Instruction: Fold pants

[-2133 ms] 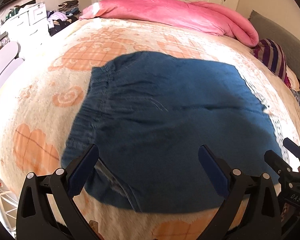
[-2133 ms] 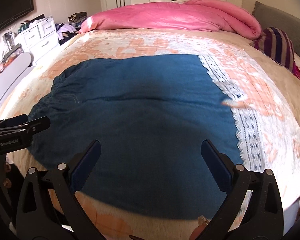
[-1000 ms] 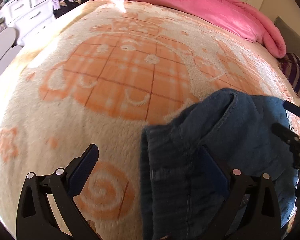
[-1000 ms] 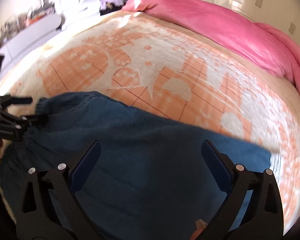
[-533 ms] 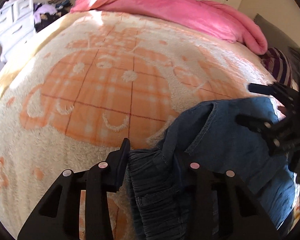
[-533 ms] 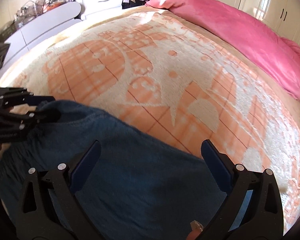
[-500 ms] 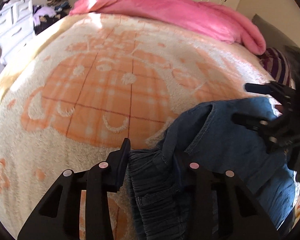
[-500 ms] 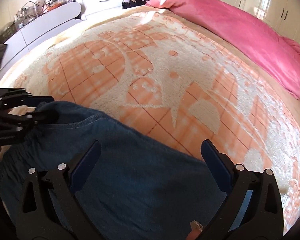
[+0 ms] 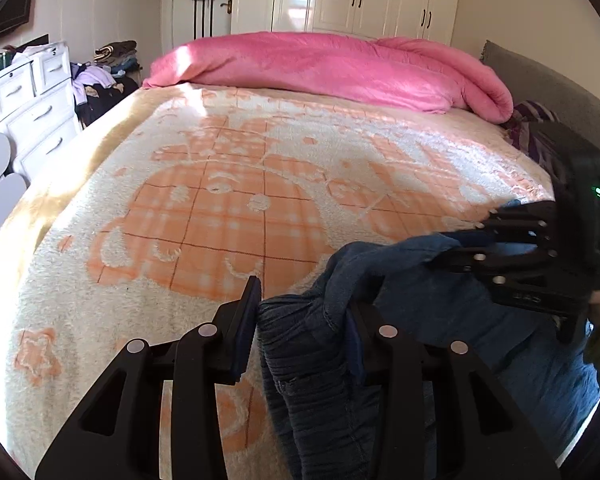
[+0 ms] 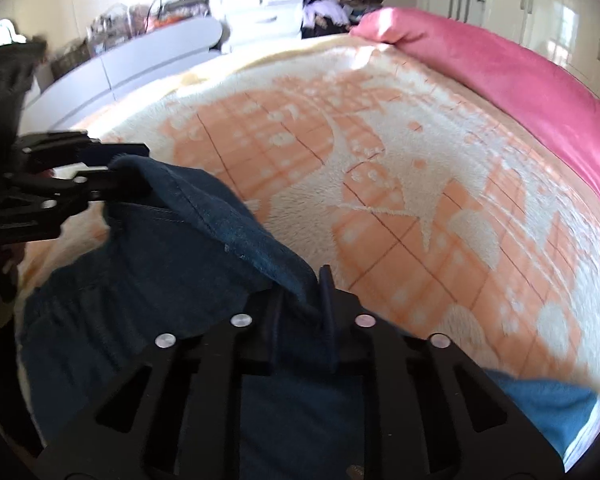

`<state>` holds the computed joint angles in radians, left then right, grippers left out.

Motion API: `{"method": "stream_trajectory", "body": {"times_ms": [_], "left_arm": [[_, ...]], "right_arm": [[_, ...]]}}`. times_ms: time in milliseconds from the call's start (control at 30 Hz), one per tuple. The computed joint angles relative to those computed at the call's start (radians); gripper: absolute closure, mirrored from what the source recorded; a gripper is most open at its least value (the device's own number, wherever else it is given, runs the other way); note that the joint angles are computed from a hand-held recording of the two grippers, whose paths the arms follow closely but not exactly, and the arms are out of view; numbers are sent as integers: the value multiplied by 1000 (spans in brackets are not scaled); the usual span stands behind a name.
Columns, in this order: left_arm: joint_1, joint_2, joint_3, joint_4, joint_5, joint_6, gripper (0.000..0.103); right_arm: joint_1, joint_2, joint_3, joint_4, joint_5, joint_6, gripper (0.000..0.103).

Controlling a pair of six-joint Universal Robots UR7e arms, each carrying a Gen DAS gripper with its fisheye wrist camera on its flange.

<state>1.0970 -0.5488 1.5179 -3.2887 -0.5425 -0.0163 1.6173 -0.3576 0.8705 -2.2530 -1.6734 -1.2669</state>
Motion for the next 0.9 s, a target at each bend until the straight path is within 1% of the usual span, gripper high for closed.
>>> {"method": "stream_trajectory", "body": {"times_ms": [167, 233, 267, 333, 433, 500, 533, 633, 667, 733, 800, 833, 900], "left_arm": [[-46, 12, 38, -92, 44, 42, 66], [-63, 13, 61, -124, 59, 52, 66], [-75, 9, 83, -137, 65, 48, 66], [-91, -2, 121, -148, 66, 38, 66], [-122, -22, 190, -155, 81, 13, 65], [-141, -43, 243, -149, 78, -22, 64], [-150, -53, 271, -137, 76, -44, 64], [-176, -75, 336, -62, 100, -118, 64], [-184, -83, 355, -45, 100, -144, 64], [-190, -104, 396, -2, 75, -217, 64], [-195, -113, 422, 54, 79, -271, 62], [-194, -120, 432, 115, 85, -320, 62], [-190, -135, 446, 176, 65, -391, 62]], "right_arm": [[-22, -134, 201, -114, 65, 38, 95], [-33, -185, 270, -134, 100, 60, 95], [-41, -221, 322, -149, 122, 69, 95], [-50, -275, 403, -185, 138, 74, 95], [-70, -358, 520, -198, 165, 85, 96], [-81, -414, 605, -224, 170, 56, 96], [-85, -433, 636, -232, 172, 49, 96], [-104, -483, 708, -196, 169, 56, 96], [-110, -501, 743, -204, 159, 40, 96], [-122, -521, 790, -227, 152, 28, 96], [-133, -529, 811, -207, 138, 43, 96], [-135, -529, 816, -206, 132, 47, 96], [-138, -533, 833, -210, 117, 53, 96]]}}
